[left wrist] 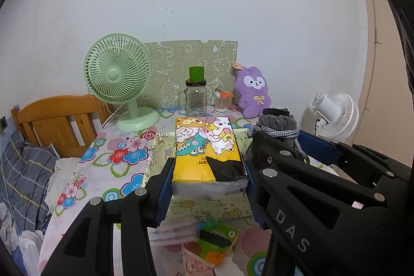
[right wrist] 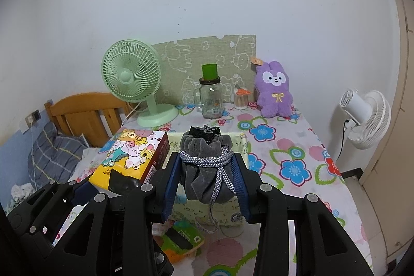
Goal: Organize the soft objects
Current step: 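Carry yellow package with left tool while right carries grey bag over the box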
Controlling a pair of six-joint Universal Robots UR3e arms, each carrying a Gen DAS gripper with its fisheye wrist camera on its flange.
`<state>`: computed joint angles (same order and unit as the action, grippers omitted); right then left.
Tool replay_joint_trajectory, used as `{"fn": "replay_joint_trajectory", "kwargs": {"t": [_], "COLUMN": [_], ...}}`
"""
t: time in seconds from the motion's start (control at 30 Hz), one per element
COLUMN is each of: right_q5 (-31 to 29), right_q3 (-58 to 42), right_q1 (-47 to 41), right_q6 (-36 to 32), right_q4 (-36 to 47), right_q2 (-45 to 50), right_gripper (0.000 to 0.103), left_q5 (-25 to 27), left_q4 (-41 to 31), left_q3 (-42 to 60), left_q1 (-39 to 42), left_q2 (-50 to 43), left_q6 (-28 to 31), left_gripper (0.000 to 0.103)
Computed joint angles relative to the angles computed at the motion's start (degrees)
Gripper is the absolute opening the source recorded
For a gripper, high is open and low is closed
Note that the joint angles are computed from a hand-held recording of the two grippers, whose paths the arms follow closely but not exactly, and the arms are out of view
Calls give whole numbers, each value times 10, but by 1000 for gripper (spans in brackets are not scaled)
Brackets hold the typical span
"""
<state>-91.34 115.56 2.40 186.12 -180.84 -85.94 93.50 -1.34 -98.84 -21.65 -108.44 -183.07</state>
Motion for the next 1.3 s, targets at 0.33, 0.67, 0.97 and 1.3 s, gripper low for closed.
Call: {"fn": "replay_joint_trajectory", "kwargs": {"t": [0.33, 0.67, 0.97, 1.3], "right_q5": [-3, 0, 11, 22], "right_q3": [-41, -94, -147, -210], "right_q1": [3, 0, -4, -9], "right_q6": [7, 13, 13, 14], "right_q4": [-4, 4, 18, 56], "right_q2": [50, 105, 156, 226], "right_gripper": [43, 43, 43, 43], "left_q5": [-15, -21, -24, -35], "left_q4": [-15, -29, -59, -110], "left_q3": [50, 91, 140, 204], "left_q1": [19, 30, 40, 52], "left_q2": [-43, -80, -117, -176], "left_q6": [7, 10, 2, 6], "left_gripper": [53, 53, 53, 53]}}
